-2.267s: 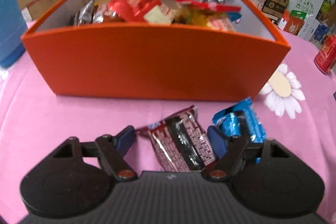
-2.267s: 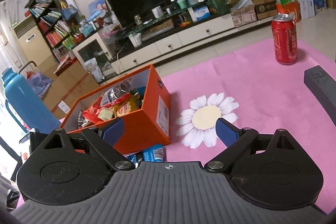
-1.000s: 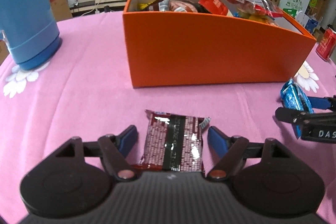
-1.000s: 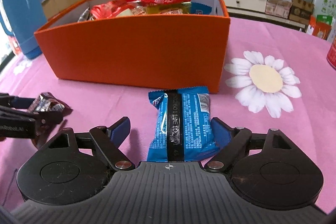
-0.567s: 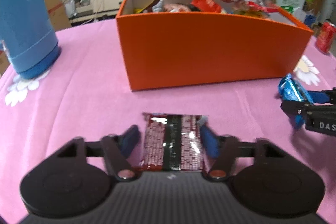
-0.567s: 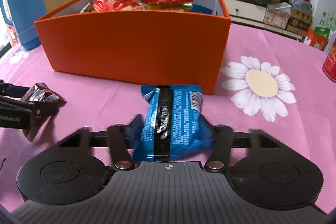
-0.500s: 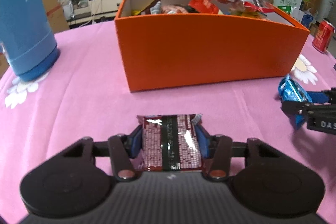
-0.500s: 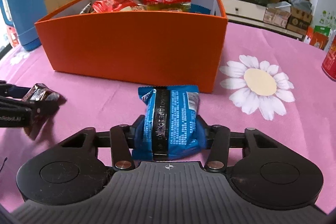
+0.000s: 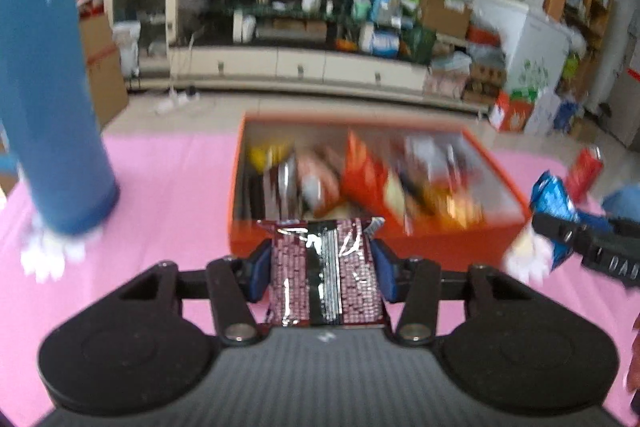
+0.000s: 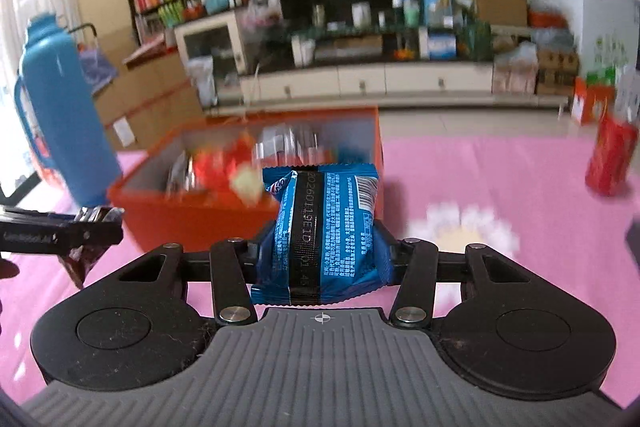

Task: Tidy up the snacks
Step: 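Carry both packets into the orange box and open both tools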

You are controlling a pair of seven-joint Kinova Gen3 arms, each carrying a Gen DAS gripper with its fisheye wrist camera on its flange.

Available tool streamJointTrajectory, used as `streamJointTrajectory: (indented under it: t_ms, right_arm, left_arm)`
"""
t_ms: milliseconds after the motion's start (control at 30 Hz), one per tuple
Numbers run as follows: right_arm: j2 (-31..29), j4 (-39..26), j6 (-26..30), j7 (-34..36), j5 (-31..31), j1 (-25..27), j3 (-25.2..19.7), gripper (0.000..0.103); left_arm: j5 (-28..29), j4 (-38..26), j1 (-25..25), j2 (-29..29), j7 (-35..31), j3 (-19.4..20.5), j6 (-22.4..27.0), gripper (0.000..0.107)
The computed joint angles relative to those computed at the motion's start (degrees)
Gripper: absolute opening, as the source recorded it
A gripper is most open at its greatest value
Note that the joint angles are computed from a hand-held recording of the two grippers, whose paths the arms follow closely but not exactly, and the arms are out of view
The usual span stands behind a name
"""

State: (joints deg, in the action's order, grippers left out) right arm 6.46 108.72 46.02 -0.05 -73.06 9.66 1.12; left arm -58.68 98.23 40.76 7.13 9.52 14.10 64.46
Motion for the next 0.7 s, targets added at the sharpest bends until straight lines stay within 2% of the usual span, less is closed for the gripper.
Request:
streamJointTrajectory:
  t_ms: [200,433,633,700]
  right_arm:
    - [4.3,-7.43,-7.65,-6.16,-0.52,-6.49,-4.82,0.031]
    - [11.07,-13.39,-16.14,-12.01,1.22,-10.04,-10.6,0.031]
    - [13.05,-12.82,-23.82,-7.17,0.67,-9.16,-16.83,0.032]
    - [12.83,-11.82,-26.81,-4.32,0.32,-8.74,-18.96,0.032]
  left_arm:
    - [-1.19,-5.08,-4.94,3.14,-5.49,-3.85,-4.86,0.05]
    - [1.08,-7.56,-8.0,7.32,-10.5,-8.67,-9.6,0.05]
    - [3.68,-6.78,-9.03,8.67,-11.8,-10.73,-11.92,0.05]
    - [2.75,-6.47,-8.12,8.91,-11.3,-11.3,-11.7,0.051]
